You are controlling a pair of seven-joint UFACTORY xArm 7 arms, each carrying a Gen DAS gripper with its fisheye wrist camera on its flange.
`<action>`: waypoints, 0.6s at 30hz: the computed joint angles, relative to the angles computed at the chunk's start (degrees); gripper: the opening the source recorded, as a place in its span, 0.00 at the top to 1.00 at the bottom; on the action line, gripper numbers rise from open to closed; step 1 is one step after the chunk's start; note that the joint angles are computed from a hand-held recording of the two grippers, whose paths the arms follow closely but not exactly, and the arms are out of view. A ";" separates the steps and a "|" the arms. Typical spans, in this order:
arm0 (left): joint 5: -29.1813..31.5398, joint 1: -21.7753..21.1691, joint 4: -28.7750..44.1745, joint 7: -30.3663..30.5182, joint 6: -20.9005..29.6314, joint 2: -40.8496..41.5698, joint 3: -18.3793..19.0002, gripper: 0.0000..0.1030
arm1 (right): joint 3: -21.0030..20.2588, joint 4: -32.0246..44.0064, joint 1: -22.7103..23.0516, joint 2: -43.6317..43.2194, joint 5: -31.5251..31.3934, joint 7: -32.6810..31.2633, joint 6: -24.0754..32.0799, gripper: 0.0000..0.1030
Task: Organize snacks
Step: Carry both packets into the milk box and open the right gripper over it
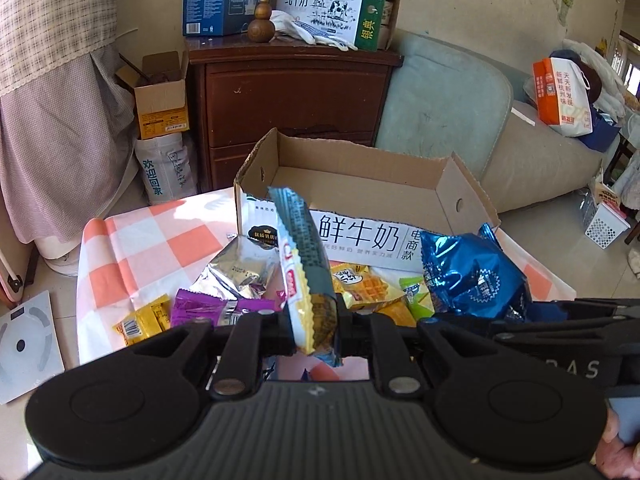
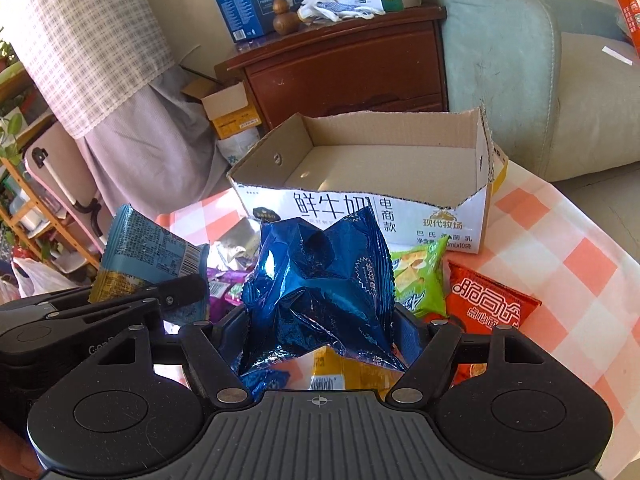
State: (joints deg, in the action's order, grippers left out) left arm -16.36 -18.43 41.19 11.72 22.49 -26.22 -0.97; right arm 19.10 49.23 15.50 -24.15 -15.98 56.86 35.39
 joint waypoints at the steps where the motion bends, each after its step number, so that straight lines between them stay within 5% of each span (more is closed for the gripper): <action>1: -0.16 -0.26 1.21 0.23 -0.31 1.44 0.14 0.88 | -0.13 0.47 -0.37 0.58 -0.17 0.16 -0.16 0.28; 18: -6.96 1.40 20.28 3.94 -3.71 21.63 -2.88 0.88 | -3.65 9.37 -4.80 11.25 -9.36 7.57 -2.26 0.28</action>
State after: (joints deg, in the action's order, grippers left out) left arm -23.32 -17.03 61.47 15.66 18.78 -4.58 -3.85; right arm 15.45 58.59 10.70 -12.91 -25.34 64.43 33.13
